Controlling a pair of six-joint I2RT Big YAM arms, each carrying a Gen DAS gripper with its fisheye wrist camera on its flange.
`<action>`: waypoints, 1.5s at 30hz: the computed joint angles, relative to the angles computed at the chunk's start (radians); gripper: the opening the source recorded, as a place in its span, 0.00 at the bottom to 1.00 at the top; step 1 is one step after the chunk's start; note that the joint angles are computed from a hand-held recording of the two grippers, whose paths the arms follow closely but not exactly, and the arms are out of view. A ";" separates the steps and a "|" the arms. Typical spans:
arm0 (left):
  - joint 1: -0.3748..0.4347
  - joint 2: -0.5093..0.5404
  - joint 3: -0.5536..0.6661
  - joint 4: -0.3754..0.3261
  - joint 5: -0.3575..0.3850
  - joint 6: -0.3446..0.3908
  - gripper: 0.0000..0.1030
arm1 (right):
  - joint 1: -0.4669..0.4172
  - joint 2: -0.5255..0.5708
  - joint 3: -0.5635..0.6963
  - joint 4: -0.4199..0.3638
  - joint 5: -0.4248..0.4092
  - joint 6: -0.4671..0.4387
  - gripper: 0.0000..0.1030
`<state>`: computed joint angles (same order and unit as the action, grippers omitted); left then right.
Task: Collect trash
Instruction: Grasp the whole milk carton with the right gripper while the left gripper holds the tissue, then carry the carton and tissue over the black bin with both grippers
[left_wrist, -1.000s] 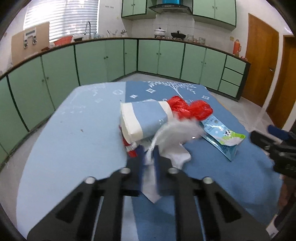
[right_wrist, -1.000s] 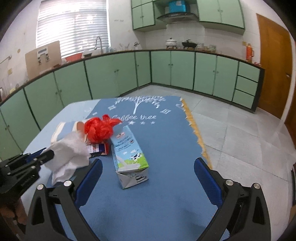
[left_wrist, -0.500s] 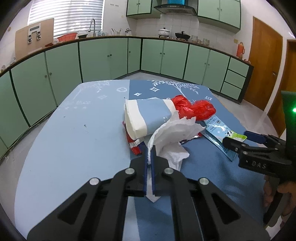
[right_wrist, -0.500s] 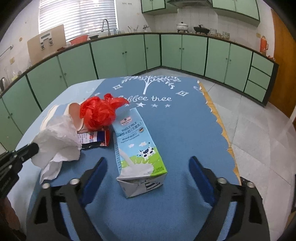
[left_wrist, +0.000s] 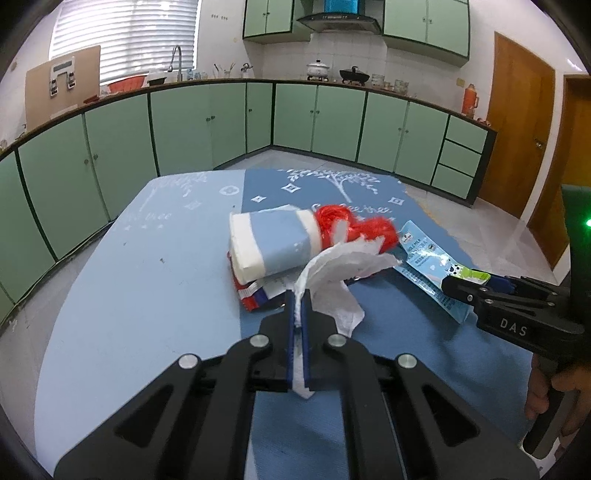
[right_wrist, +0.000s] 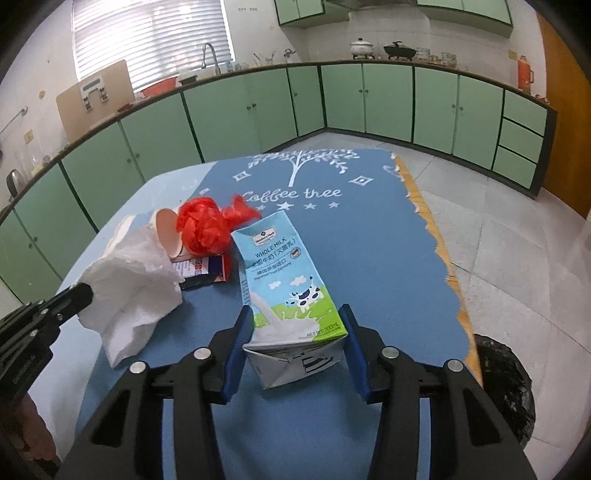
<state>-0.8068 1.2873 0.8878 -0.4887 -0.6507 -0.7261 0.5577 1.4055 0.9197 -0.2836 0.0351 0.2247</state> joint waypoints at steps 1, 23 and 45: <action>-0.006 -0.001 0.003 0.000 -0.003 0.001 0.02 | -0.002 -0.017 -0.008 -0.008 0.007 0.003 0.45; -0.140 0.113 0.172 0.123 0.024 0.154 0.02 | -0.151 -0.385 -0.173 -0.088 0.079 0.043 0.45; -0.217 0.489 0.566 0.158 0.225 0.295 0.02 | -0.540 -0.592 -0.323 -0.194 0.011 0.013 0.45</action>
